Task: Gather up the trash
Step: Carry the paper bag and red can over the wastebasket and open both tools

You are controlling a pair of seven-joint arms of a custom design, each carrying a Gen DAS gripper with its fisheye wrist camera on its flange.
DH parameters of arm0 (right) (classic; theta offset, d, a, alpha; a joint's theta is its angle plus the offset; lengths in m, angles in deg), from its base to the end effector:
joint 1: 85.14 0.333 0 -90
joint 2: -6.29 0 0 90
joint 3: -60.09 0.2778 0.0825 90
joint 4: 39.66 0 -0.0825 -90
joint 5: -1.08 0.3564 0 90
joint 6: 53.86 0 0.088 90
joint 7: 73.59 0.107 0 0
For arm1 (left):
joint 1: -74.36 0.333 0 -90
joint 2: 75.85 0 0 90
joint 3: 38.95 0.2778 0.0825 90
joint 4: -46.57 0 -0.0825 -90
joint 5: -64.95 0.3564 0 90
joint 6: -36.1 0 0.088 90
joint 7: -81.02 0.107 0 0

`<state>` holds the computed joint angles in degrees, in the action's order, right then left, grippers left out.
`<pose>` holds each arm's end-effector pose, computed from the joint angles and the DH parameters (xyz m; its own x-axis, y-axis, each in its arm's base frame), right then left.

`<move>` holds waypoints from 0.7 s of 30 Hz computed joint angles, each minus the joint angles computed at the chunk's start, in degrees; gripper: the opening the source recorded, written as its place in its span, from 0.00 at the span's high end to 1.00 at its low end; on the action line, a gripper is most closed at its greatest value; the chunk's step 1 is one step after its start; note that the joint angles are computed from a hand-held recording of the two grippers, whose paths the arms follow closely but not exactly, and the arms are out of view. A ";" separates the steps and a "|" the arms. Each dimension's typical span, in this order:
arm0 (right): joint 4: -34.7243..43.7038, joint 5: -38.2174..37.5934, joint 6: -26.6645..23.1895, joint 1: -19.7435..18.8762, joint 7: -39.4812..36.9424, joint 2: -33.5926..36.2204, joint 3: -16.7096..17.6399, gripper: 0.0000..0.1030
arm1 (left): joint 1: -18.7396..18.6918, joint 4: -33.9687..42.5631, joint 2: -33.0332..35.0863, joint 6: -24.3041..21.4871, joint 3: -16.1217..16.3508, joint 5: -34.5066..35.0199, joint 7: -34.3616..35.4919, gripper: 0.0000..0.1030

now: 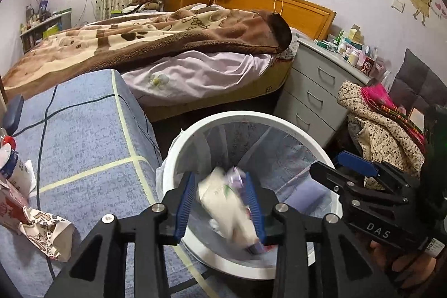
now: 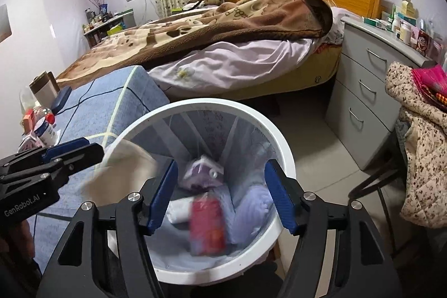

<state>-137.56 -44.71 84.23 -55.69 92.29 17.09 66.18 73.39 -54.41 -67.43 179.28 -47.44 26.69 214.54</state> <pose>0.5151 0.3570 0.5065 -0.1884 -0.9750 -0.1177 -0.6647 0.2148 -0.7155 0.6108 -0.0928 0.5147 -0.5267 -0.8326 0.1714 -0.6654 0.2784 -0.6926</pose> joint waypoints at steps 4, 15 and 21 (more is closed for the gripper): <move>0.51 -0.86 -0.16 0.33 0.47 0.14 0.00 0.36 | 0.43 -0.87 -0.97 0.10 0.11 -1.44 0.92 0.63; 3.46 -4.06 -1.25 2.22 0.84 1.18 0.09 0.36 | 1.77 -4.89 -5.34 1.46 1.67 -4.80 3.60 0.63; 6.59 -4.78 -1.71 3.62 0.40 3.15 0.05 0.36 | 2.93 -6.89 -7.83 1.50 3.02 -7.23 5.16 0.63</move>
